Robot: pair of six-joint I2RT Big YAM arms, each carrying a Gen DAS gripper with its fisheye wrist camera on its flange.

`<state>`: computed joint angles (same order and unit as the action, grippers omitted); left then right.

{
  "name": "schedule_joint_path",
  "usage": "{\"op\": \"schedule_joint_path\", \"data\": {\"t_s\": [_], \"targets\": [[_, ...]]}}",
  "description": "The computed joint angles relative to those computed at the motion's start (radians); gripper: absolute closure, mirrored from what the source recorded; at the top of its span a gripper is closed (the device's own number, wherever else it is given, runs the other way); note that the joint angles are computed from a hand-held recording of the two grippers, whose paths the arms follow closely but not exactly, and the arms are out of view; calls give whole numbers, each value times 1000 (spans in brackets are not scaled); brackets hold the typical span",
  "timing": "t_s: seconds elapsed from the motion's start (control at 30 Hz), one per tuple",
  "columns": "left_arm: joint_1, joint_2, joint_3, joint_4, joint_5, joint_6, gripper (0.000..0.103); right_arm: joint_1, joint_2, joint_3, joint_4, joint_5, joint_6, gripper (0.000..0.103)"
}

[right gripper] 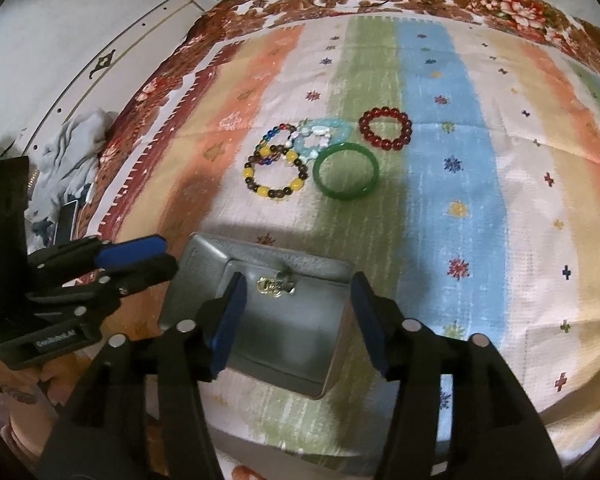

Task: Organize jewelry
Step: 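Carry both items over the tin box and open both tools to drop them, then lift both open tools away from the tin box toward the bracelets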

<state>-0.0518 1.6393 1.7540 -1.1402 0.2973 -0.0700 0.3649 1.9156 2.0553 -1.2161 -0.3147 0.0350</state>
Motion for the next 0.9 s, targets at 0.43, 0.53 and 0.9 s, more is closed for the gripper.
{"op": "schedule_joint_path", "data": {"t_s": [0.43,0.53,0.9], "targets": [[34,41,28,41,-137,14,45,-14,50,60,0,41,6,33],[33,52,41,56,-155,27,36,-14,72,92,-14,50,11,28],[28,78,60,87,-216,41,16,-15,98,135,-6,78,-6,10]]}}
